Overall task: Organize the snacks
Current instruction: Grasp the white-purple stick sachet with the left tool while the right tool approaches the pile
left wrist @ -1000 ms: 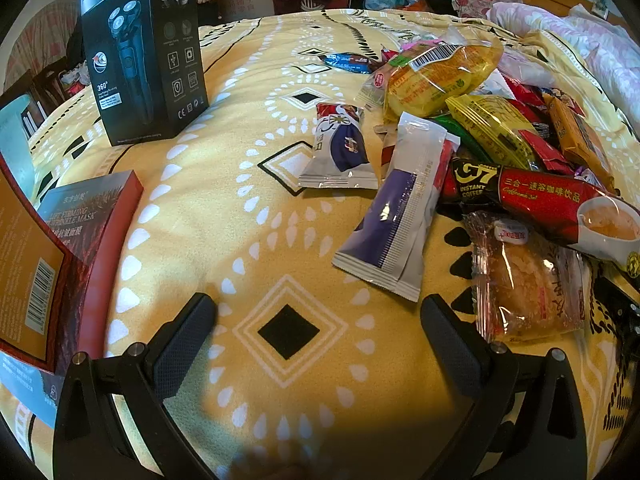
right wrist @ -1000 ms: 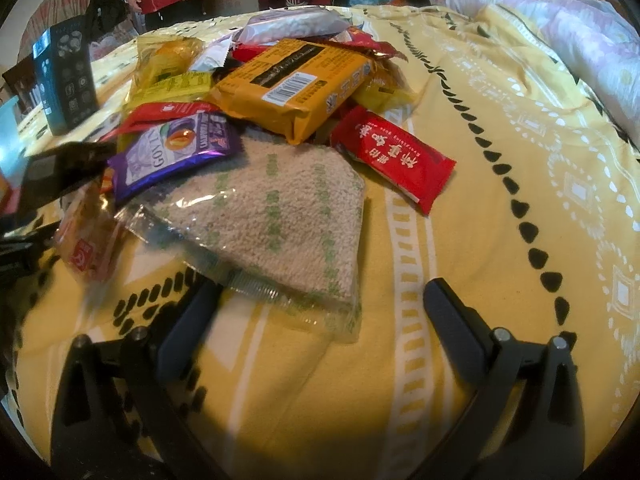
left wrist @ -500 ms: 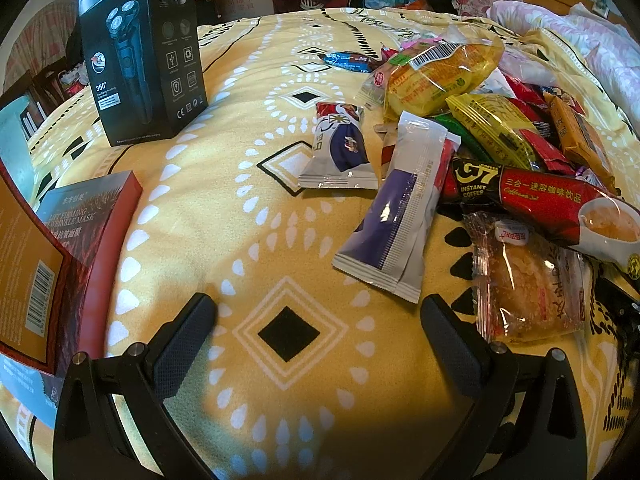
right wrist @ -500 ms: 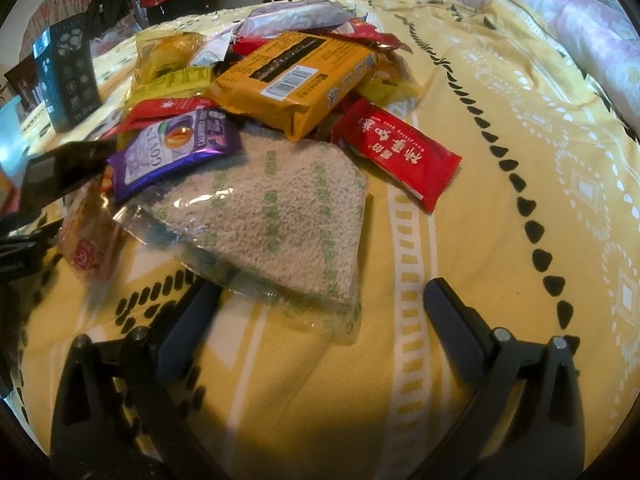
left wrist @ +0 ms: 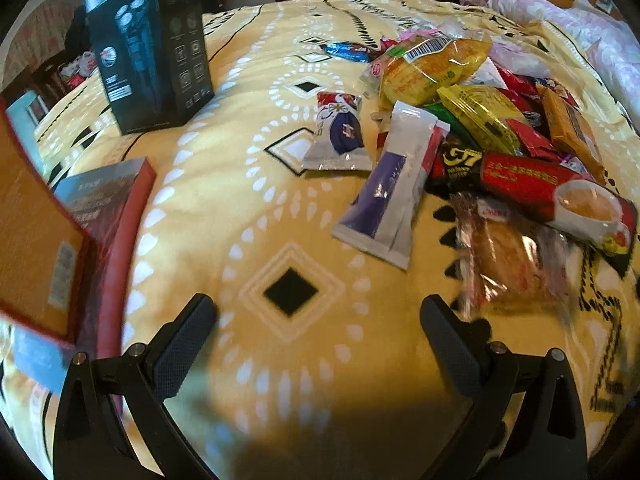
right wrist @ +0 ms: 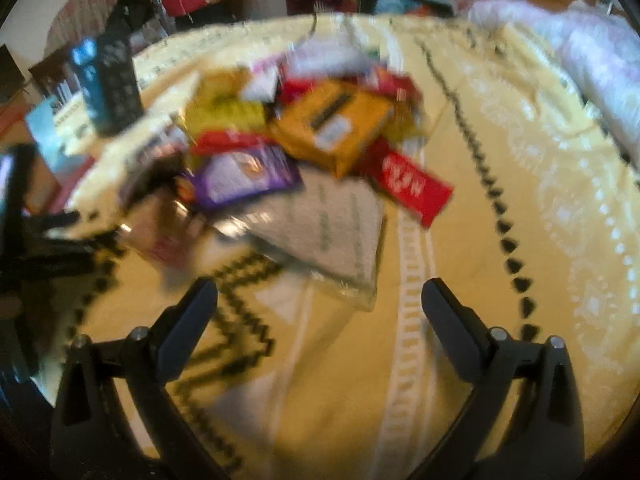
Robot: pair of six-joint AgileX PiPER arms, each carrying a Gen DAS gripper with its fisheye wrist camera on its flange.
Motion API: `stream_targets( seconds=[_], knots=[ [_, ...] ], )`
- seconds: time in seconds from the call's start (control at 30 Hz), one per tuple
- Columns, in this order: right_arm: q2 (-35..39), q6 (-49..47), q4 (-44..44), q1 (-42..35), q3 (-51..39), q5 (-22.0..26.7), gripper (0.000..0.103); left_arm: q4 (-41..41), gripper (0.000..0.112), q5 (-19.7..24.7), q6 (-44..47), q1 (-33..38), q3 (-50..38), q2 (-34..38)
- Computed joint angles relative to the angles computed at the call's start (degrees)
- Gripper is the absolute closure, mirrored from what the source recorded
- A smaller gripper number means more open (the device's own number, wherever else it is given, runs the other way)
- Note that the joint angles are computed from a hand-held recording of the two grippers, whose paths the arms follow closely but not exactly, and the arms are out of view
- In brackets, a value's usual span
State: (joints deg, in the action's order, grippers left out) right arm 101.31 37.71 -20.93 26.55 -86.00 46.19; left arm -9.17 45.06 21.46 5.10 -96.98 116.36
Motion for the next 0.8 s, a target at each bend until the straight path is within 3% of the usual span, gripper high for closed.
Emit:
stream_targets(
  seconds=[0.1, 0.23, 0.33, 0.53, 0.67, 0.8],
  knots=[
    [-2.9, 6.3, -4.8, 2.5, -0.2, 2.0, 0.000, 1.9, 0.009, -2.3, -2.6, -0.6, 4.4, -4.7],
    [-4.5, 12.9, -12.5, 7.0, -1.6, 4.2, 0.000, 4.4, 0.009, -8.6, -4.9, -2.6, 13.0, -14.1],
    [-5.7, 16.2, -16.7, 9.7, -2.2, 5.2, 0.000, 1.6, 0.009, -10.3, -2.9, -3.5, 16.6, -19.7],
    [-7.9, 16.6, -19.5, 11.5, -4.3, 6.9, 0.000, -3.5, 0.009, -4.5, 0.7, -4.4, 13.1, -23.1],
    [-9.9, 18.9, -23.5, 13.3, -4.0, 9.0, 0.000, -7.2, 0.009, -0.5, 3.2, -5.1, 8.7, -21.5],
    [-12.8, 19.2, -24.0, 13.3, -1.2, 9.0, 0.000, -16.2, 0.009, 8.0, 8.1, -0.9, 3.5, -17.8]
  ],
)
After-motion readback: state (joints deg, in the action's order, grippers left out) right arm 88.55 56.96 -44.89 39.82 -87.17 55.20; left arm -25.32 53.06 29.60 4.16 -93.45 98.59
